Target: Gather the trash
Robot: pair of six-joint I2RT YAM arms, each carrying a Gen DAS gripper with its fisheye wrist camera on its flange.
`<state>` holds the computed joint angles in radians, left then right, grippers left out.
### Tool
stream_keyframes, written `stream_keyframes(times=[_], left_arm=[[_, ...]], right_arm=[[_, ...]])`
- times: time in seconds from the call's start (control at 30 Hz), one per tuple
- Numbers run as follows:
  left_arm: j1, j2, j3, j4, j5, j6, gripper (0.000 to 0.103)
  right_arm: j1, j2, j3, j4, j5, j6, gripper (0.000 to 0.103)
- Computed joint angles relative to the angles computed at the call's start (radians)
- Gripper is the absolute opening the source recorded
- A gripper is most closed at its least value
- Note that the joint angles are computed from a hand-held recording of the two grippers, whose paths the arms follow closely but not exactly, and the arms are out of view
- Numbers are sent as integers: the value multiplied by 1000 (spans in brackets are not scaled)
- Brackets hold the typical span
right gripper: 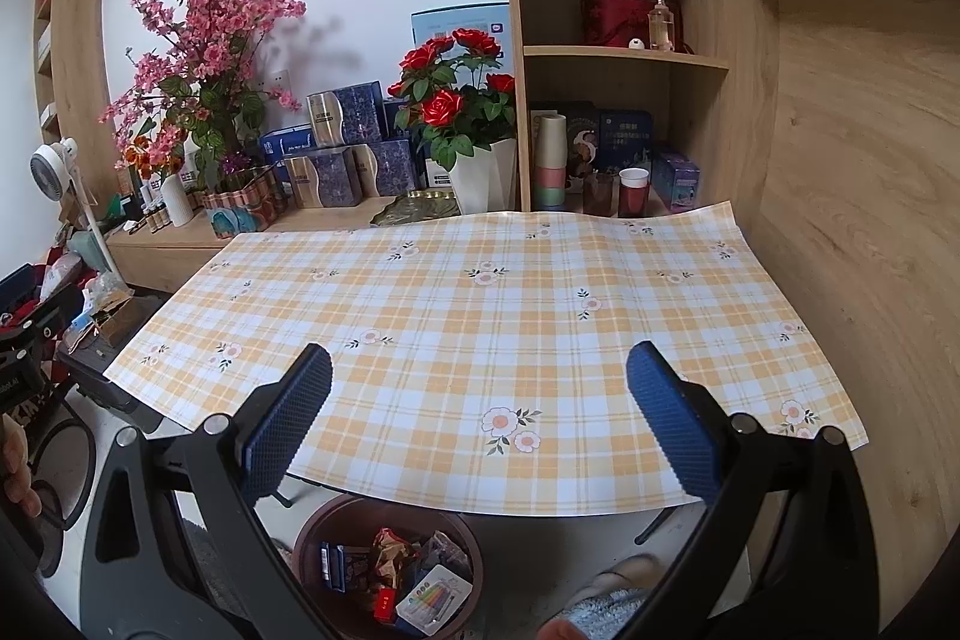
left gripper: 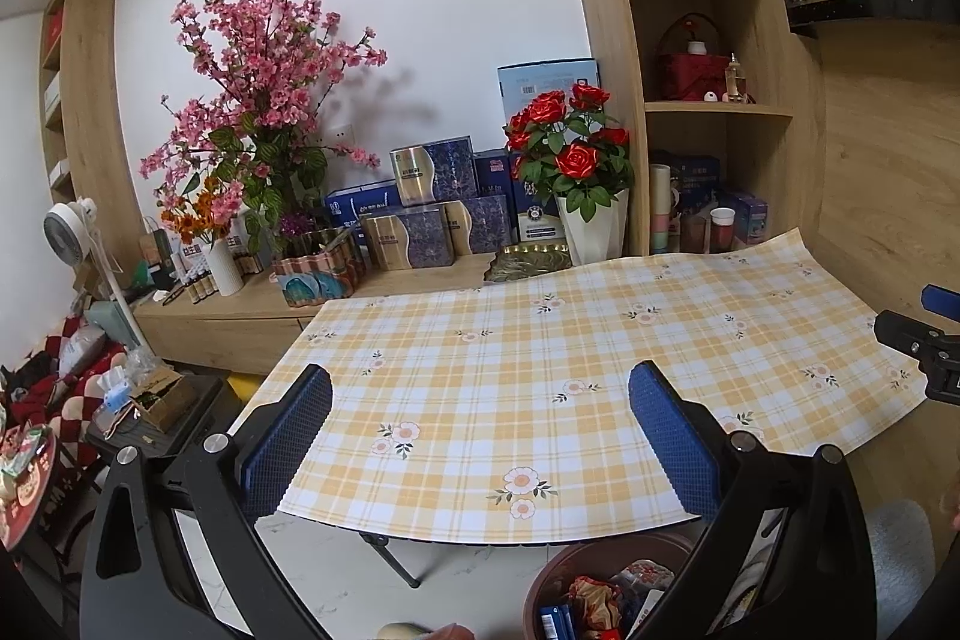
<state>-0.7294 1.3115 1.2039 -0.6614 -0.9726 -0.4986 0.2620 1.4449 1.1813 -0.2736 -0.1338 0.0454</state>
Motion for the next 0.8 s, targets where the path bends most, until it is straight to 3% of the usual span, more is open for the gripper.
stream_keyframes(times=[0.8], left_arm=[[8, -9, 2, -26, 5, -8, 97]], right_arm=[[9, 8, 5, -3, -10, 0, 97]])
